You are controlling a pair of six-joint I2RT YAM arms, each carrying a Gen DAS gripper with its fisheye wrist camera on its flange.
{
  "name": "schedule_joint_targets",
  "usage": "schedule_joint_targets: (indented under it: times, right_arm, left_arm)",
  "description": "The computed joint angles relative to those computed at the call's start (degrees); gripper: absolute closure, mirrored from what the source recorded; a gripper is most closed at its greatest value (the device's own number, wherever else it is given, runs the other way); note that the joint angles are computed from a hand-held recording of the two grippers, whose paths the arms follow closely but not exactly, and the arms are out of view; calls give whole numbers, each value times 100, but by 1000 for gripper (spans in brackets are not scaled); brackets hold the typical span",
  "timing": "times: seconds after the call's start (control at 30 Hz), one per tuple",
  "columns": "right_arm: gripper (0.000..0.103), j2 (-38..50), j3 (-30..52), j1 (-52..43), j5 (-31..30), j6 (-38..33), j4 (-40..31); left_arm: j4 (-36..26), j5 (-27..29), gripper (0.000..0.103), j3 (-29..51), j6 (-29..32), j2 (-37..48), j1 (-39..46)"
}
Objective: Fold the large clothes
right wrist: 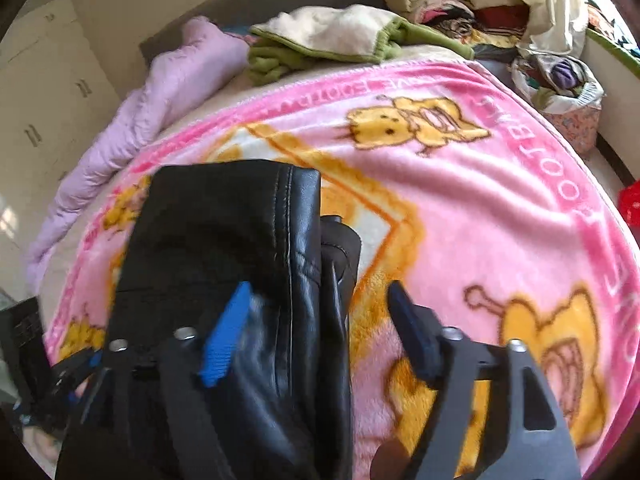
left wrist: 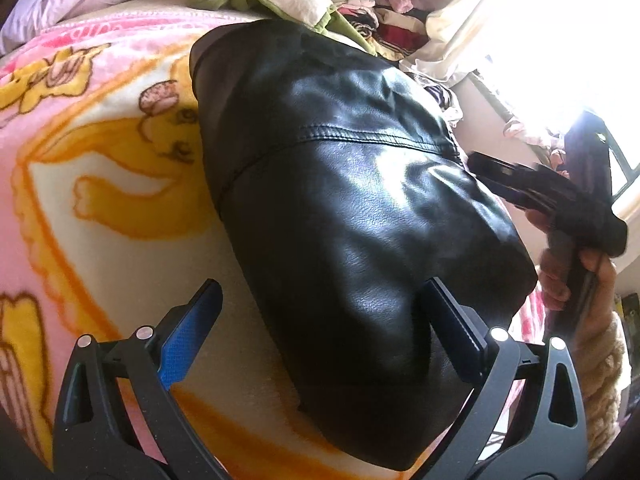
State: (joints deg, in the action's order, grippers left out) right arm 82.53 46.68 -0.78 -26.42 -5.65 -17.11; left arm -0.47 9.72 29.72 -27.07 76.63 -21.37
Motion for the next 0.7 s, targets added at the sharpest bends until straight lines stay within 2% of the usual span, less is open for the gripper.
schedule_joint_targets:
  times: [0.13,0.2,0.27,0.33,0.43,0.53,0.57,0.6,0.7]
  right_arm:
    - [23,-89,90,-387,-875,-568,-895]
    - [13,-105,59,-465,-1039,-881,-1195]
    - [10,43,84,-436,-1001,-1117,-1400]
    - [10,526,211,-487,-1102,-1269,-1572]
    - [10,1379,488,-689,-1717,-1390,-1790]
    - [11,1847,536,-643,-2069,-1346,-1758]
    - [20,1807,466,-595,-2081,-1291,-1656]
    - [24,1720,349,-537,-2244,-1231,-1596]
    - [24,963,-148,-338,-1746,-742,-1040]
  left_arm:
    - [-31,-130,9,-16,8,-58,-74]
    - [-59,-131,9,-4,19,-65,-65]
    - [-72,-142,9,7,22,-60,-65]
    - [-104,-149,9,22,43,-61,-62]
    - [-134,-145,9,36,59,-52,-47]
    - [-228,-144,9,73,110,-65,-26]
    - [-289,-186,9,93,144,-79,-36]
    - [-344,-245,9,105,175,-109,-48]
    - [-471,-258,10,108,217,-228,-46]
